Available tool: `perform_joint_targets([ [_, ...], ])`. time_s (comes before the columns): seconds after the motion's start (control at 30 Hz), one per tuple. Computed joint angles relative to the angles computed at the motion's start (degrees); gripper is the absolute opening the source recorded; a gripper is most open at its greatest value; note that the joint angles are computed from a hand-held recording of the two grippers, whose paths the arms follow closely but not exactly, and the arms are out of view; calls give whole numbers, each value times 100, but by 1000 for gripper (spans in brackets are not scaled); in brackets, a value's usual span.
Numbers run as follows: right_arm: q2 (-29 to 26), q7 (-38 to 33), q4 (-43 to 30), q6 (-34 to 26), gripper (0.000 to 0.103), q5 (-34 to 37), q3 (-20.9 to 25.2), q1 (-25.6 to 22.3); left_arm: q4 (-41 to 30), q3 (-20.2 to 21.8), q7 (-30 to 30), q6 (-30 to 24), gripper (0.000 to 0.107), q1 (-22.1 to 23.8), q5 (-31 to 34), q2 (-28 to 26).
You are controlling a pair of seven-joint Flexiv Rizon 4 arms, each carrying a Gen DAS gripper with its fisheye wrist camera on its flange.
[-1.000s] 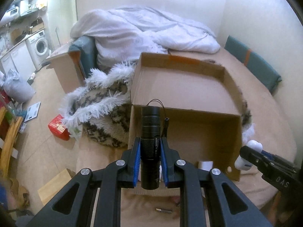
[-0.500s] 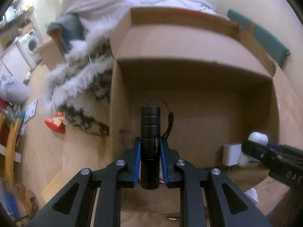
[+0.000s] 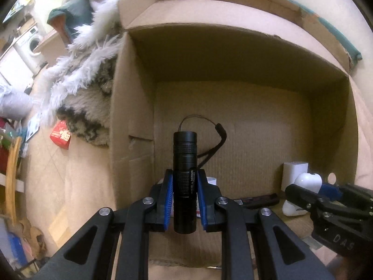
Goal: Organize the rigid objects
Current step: 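Carry the flashlight and earbud case over the box and lower them inside, then open both tools to release the flashlight and earbud case in the box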
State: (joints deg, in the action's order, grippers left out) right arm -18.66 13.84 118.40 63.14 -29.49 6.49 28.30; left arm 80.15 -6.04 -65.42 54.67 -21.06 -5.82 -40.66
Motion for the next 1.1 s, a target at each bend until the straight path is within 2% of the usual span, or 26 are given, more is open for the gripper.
perform_joint_targets([
  [0.33, -72, -93, -41, 43, 43, 215, 63, -58, 43, 30, -15, 126, 17, -40, 84, -7],
  [0.47, -34, 116, 16, 120, 44, 45, -72, 35, -7, 12, 28, 67, 18, -20, 66, -6],
  [0.5, 7, 229, 63, 158, 51, -51, -123, 55, -1, 24, 38, 76, 23, -28, 88, 7],
  [0.57, 130, 575, 193, 202, 66, -322, -238, 102, 46, 131, -3, 282, 38, -116, 253, 35],
  [0.6, 189, 811, 263, 239, 66, -516, -307, 124, 75, 160, -26, 370, 47, -147, 312, 52],
  [0.7, 300, 1263, 419, 396, 66, -988, -371, 60, 182, 28, 108, 501, 56, -62, 234, 106],
  [0.73, 327, 1469, 477, 500, 67, -1195, -417, 42, 232, -15, 147, 532, 58, -38, 193, 138],
  [0.77, 353, 1663, 521, 562, 75, -1392, -453, 24, 251, -21, 147, 564, 59, -46, 177, 152],
  [0.8, 379, 1776, 549, 560, 87, -1506, -443, -8, 297, -31, 150, 622, 59, -44, 159, 178],
  [0.87, 436, 1941, 570, 461, 102, -1697, -399, -63, 323, -46, 166, 656, 59, -32, 115, 202],
  [1.1, 558, 2498, 589, 178, 103, -2551, -330, -228, 435, -159, 247, 761, 60, 74, -119, 292],
])
